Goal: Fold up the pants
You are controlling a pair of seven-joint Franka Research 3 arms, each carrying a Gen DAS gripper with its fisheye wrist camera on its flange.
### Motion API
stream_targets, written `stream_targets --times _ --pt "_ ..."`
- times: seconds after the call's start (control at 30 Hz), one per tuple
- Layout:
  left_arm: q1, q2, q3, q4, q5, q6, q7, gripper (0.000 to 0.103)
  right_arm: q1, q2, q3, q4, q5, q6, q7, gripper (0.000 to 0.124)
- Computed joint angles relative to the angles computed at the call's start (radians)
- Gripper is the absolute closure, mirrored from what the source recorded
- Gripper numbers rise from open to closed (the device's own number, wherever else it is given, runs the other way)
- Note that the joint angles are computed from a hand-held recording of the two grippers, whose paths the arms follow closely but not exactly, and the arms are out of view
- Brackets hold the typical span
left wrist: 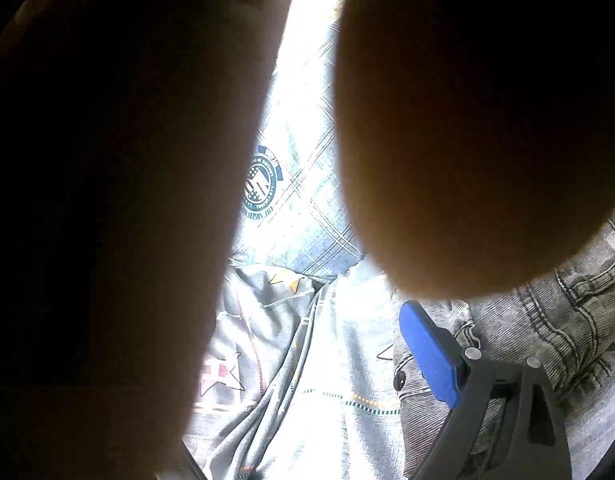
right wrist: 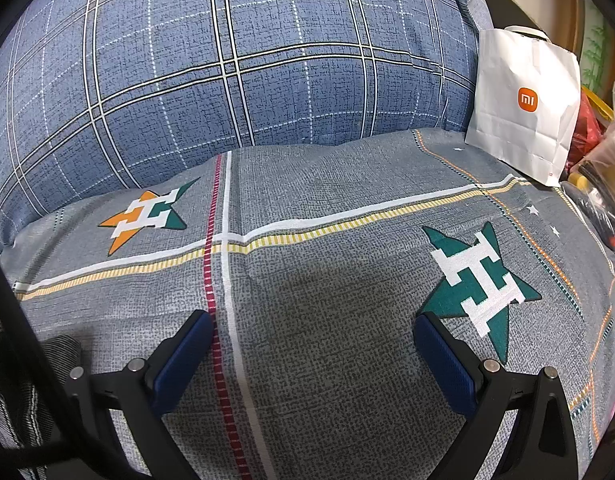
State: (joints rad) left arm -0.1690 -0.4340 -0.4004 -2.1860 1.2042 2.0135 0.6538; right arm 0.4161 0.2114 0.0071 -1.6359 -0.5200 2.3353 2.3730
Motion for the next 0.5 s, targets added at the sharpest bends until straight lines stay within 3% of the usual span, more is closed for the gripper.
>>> stream_targets --times 0.4,0.47,0.5 --pt "0.017 0.033 0.039 0.049 -0.064 0.014 0.007 0.010 0.000 0.000 0.000 0.000 0.000 0.000 0.000 0.022" --pt "0.073 0.080 0.127 0.094 -0.059 0.122 0.039 0.010 0.000 0.000 0.000 0.000 0.000 0.000 0.000 0.022" --pt "0.077 0.079 0.144 0.098 -0.084 0.144 0.039 0.010 0.000 0.000 0.000 0.000 0.000 0.000 0.000 0.022"
